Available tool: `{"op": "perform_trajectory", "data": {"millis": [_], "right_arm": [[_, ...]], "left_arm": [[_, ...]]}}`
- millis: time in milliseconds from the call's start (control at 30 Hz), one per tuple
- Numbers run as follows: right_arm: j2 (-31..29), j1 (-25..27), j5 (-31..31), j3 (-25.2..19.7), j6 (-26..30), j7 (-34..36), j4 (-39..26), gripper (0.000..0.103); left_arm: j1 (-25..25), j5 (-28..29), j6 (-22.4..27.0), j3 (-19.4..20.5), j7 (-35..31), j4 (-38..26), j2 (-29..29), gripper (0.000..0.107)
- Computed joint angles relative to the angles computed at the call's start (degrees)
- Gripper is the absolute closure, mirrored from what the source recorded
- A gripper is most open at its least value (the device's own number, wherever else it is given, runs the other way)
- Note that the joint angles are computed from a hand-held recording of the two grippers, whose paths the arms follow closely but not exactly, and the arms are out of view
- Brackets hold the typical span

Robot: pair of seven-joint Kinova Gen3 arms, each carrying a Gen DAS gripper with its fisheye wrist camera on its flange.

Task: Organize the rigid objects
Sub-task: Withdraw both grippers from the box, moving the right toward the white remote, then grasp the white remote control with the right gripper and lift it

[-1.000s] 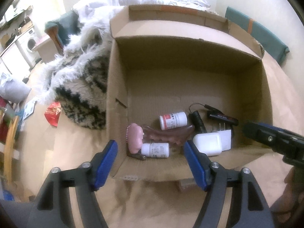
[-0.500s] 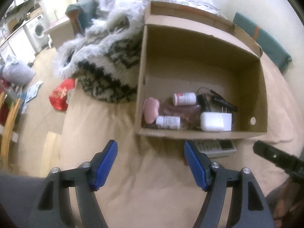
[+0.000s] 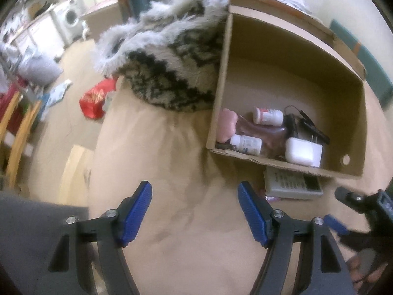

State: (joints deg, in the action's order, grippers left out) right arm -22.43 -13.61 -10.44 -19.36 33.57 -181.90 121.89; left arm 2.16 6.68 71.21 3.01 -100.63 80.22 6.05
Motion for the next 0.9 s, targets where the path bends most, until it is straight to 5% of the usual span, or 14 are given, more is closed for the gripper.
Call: {"op": "perform_trajectory", "data": {"millis": [133, 433, 467, 500, 533, 667, 900], "right_arm": [[1.96, 4.92, 1.46, -6.56, -7.53, -7.35, 2.61, 0.018], [6.18, 25.22, 17.46, -29.53, -16.12, -25.62, 3.26, 0.031], [5.39, 27.34, 17.25, -31.31, -18.45, -26.99, 4.43, 0.044], [4.07, 28.52, 16.13, -32.13, -20.78, -29.27, 5.9, 0.066], [2.25, 28.85, 14.16, -31.91, -23.11, -31.41, 7.74, 0.075], [-0.06, 26.38, 13.73, -29.66, -23.38, -32.02, 8.93, 0.077], [-3.51, 20.13, 9.55, -23.89, -7.14, -21.77, 0.73, 0.08]], "left_arm": [[-0.54, 1.5, 1.58, -0.15, 0.7, -1.35, 1.0, 0.038], [-1.24, 2.6, 3.24, -0.29, 0.05, -1.74, 1.51, 0.038], [-1.35, 2.92, 3.6, -0.3, 0.18, -1.9, 1.66, 0.038], [-1.44, 3.23, 3.77, -0.29, 0.18, -1.94, 1.71, 0.038], [-1.39, 3.29, 3.65, -0.22, 0.2, -1.84, 1.7, 0.038], [-0.34, 1.93, 2.68, 0.29, -0.04, -1.06, 1.38, 0.038], [0.58, 1.0, 1.85, 0.47, 0.61, -0.59, 1.34, 0.038]]}}
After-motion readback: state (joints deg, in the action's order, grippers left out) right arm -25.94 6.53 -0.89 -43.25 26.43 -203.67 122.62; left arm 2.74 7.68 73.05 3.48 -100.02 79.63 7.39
